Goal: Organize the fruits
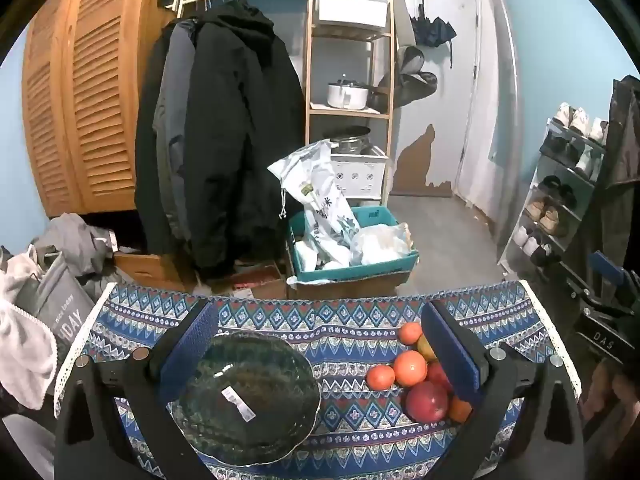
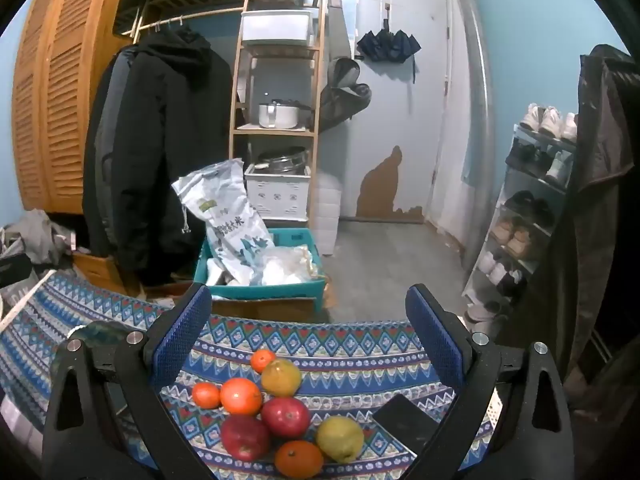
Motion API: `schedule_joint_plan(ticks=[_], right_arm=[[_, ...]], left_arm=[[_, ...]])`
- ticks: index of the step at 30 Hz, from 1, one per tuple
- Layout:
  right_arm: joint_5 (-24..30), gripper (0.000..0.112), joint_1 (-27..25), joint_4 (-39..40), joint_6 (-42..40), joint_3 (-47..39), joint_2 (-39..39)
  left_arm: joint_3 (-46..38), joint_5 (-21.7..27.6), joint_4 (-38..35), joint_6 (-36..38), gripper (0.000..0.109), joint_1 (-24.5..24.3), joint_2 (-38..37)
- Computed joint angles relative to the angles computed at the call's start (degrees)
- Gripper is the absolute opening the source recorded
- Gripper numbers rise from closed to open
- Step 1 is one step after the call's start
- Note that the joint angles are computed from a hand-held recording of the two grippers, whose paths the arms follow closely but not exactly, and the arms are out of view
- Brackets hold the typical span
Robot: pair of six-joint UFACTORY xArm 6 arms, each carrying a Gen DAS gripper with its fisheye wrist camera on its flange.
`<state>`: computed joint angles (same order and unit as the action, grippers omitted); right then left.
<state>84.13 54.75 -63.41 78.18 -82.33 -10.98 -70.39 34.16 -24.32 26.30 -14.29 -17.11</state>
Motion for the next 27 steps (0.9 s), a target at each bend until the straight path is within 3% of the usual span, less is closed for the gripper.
schedule_joint_plan(ticks=[8,17,27], right_arm=[[-0.60,0.096,-0.11,-0.13,-0.16,-0.10,0.50],[-1.16,0.096,0.17,-0.28,-1.71,-0.64,0.68],[-1.98,0.096,-0.11,0.07,-1.79,-0.08,0.60]], left_arm=[[1.54,-1.22,2.13,-1.75,0.102,-0.77,-0.70],[0.78,-0.04,-2.94,2.17,0.102,0.60,-0.03],[1.28,-0.22,-3.27,2.59,0.102,0.44,-0.51]])
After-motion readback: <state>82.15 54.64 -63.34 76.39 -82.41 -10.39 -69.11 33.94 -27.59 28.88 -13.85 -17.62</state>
